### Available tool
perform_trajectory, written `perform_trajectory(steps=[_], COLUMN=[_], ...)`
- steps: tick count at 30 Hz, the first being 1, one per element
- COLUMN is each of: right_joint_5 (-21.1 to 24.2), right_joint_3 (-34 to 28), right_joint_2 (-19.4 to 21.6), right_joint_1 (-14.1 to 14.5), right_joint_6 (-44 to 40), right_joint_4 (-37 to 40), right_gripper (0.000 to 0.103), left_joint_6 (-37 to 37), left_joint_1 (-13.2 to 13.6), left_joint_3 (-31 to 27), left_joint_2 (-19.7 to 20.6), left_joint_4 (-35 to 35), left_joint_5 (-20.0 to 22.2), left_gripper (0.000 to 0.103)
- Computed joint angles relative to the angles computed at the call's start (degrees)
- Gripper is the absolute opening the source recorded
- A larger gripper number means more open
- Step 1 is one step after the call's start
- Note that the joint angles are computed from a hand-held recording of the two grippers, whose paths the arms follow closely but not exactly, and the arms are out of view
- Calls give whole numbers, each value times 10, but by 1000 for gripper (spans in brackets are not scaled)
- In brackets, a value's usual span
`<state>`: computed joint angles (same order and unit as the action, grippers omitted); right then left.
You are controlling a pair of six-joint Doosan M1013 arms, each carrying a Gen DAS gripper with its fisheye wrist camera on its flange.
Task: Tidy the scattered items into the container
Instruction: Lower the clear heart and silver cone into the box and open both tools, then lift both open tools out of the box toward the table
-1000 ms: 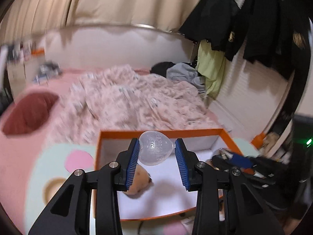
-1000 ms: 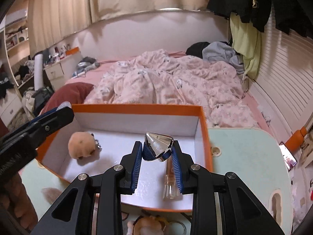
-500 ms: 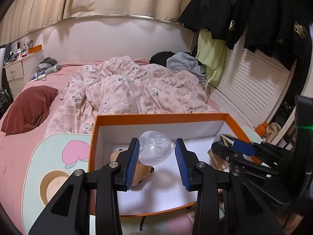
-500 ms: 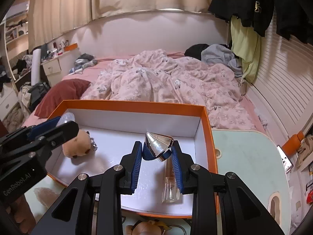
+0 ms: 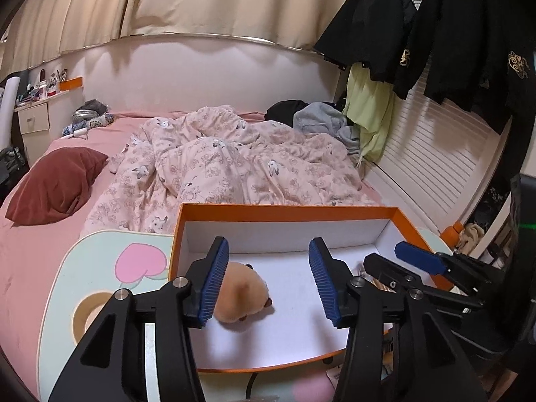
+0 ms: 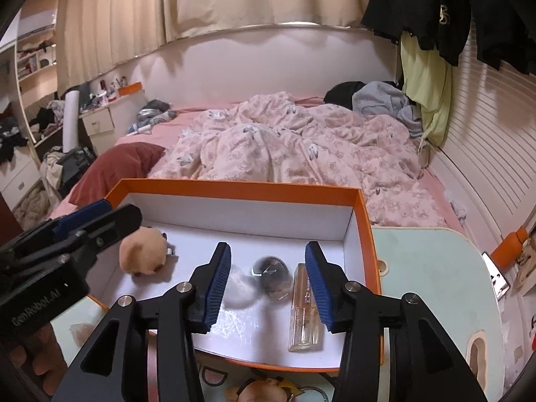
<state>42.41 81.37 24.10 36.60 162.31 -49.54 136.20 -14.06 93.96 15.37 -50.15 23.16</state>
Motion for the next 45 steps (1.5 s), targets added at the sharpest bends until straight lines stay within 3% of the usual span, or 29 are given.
perform_trajectory(steps=[5, 10, 15, 17, 18, 21, 25, 30, 33, 39, 44, 45], right_joint_5=[-13, -34, -54, -63, -66, -67, -71, -77, -78, -75, -88, -101], right_joint_3=[8, 24, 38, 49, 54, 75, 110, 144, 157, 169, 179, 181], right_joint_2=[-6, -20, -40, -51, -56, -73, -98, -119, -126, -131, -136, -137], right_joint_1=[2, 5, 11, 12, 13, 20, 27, 32, 33, 34, 23, 19], right_joint_6=[21, 61, 70, 72, 71, 80, 110, 142, 147, 138, 113, 82], right_joint_4=[-19, -57, -76, -76, -76, -86, -97, -100, -95, -81, -36, -5], right_gripper=[49, 49, 49, 49, 49, 49, 49, 49, 49, 49, 49, 49], left_joint_6=[14, 151, 218, 219, 191, 98, 38, -13, -45, -191, -207, -199], left_joint_1=[4, 15, 21, 26, 29, 39, 56, 25, 15, 3, 7, 10], left_joint_3=[3, 34, 66, 76, 79, 88, 100, 130, 121, 90, 70, 65], left_joint_2=[-5, -35, -72, -85, -91, -101, -98, -107, -97, -72, -52, -46], left_joint_4=[-22, -182, -215, -192, -148, -59, -28, 59, 96, 225, 224, 211], left_joint_5=[5, -15, -32, -26, -16, 14, 91, 44, 48, 49, 66, 82], left_gripper=[51, 51, 51, 58, 64, 65, 65, 65, 65, 65, 63, 56])
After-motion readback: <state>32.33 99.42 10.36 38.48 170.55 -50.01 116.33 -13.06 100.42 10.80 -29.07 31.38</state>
